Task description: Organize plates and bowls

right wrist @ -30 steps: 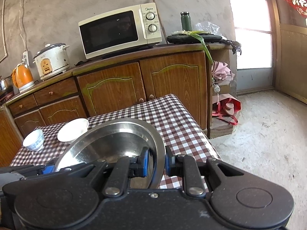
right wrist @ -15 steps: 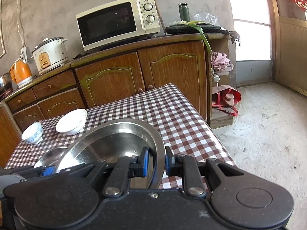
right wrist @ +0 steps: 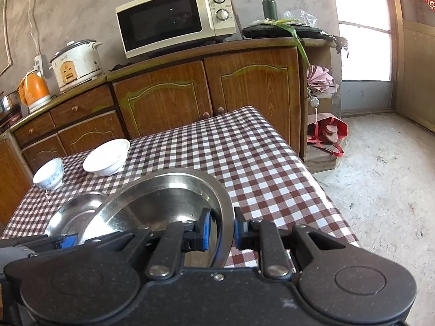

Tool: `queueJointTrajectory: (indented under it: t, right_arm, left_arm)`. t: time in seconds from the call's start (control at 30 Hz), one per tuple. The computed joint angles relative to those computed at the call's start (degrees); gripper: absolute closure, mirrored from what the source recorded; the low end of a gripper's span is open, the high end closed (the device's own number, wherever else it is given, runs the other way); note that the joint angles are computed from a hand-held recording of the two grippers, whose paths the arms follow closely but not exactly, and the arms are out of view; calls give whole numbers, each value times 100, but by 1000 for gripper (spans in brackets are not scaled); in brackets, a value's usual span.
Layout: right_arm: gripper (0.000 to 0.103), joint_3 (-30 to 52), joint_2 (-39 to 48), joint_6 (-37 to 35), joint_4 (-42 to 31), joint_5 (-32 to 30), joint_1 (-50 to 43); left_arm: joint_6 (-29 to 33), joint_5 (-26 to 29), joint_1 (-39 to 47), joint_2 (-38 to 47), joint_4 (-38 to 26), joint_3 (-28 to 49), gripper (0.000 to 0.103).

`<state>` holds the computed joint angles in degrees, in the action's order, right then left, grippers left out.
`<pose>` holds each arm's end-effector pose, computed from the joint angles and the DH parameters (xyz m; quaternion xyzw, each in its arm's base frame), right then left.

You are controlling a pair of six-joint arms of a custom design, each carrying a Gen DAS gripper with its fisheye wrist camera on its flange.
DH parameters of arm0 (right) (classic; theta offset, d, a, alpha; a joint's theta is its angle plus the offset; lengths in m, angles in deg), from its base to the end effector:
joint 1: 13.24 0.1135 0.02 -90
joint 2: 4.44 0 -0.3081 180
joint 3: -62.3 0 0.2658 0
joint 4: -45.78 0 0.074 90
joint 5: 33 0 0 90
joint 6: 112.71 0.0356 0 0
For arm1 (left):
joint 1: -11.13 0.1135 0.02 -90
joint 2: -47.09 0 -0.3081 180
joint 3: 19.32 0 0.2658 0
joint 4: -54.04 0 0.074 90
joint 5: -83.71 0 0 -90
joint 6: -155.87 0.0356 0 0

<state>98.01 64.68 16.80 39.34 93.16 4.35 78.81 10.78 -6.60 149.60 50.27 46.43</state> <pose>0.2074 0.0437 0.1892 0.2928 0.8203 -0.0544 0.4882 0.3605 -0.1262 0.1850 0.2974 0.8498 -0.1520 0.4078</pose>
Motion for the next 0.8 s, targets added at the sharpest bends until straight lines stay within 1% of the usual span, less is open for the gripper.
queueJointTrajectory:
  t: [0.8]
  right_arm:
    - [80,-158,766,346,496,-196,178]
  left_arm:
    - [112,-108,140,255,134,-186,70]
